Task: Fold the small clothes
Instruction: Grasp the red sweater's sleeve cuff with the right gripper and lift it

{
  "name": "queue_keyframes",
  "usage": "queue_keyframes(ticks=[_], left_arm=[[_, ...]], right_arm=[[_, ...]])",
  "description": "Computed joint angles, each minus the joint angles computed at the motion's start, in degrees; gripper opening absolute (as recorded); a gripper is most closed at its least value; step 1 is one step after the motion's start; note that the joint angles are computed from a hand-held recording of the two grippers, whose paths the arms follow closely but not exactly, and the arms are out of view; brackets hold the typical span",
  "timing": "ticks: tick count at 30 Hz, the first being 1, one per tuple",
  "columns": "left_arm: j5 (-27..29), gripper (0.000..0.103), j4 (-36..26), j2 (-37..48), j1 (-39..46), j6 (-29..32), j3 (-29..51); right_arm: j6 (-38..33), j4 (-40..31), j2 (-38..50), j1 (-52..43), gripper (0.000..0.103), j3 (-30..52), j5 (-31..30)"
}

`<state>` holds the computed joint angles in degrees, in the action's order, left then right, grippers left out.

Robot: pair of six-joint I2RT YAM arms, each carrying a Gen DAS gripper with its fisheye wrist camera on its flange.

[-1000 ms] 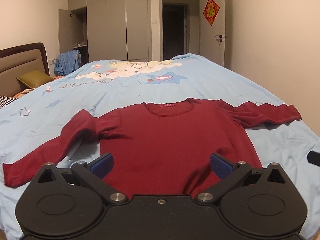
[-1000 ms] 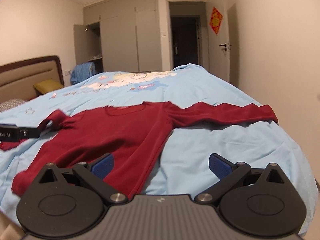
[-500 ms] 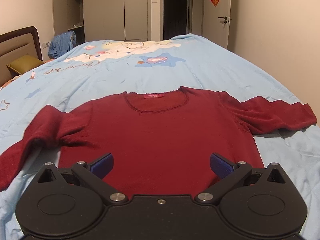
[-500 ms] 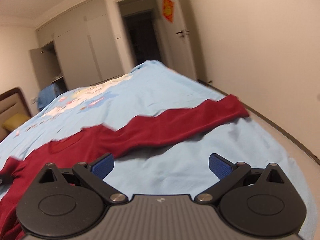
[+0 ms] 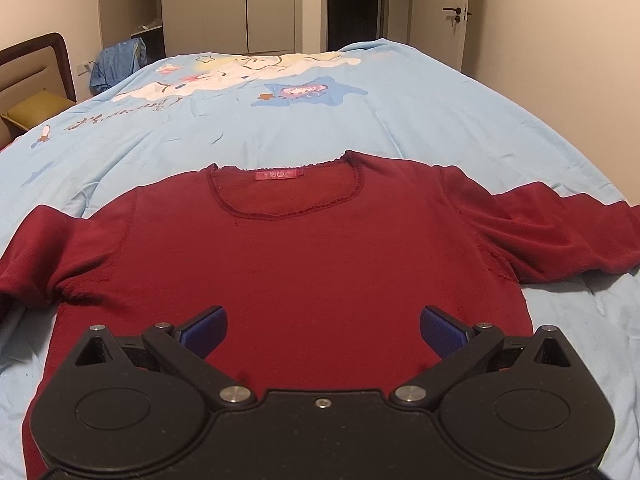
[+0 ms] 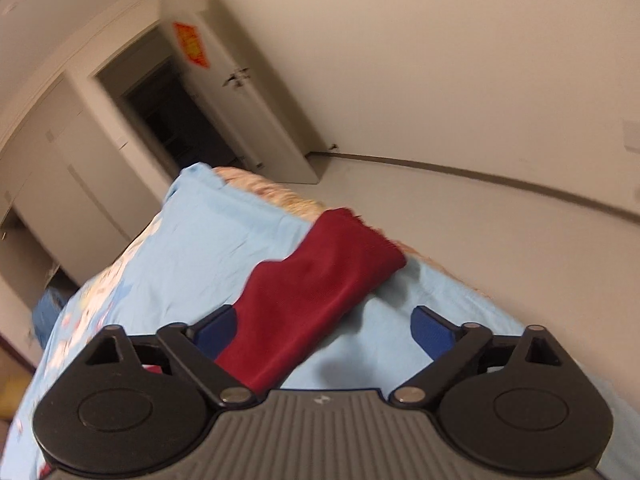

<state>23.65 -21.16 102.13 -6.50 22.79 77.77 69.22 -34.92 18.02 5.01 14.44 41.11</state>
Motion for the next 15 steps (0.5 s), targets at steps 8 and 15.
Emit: queue_keyframes(ticks=[8,15], left_arm=[[-1.5,0.102,-0.9,2.3,-0.8,-1.0,3.3],[-0.8,0.102,-3.2,4.5,0.1,-1.5,8.3]], right_arm=[[-5.7,26.5,11.6,-30.3,0.045,-8.9,-24.1],[-6.8,31.9,19.2,-20.1,0.006,-6.6,-12.0]])
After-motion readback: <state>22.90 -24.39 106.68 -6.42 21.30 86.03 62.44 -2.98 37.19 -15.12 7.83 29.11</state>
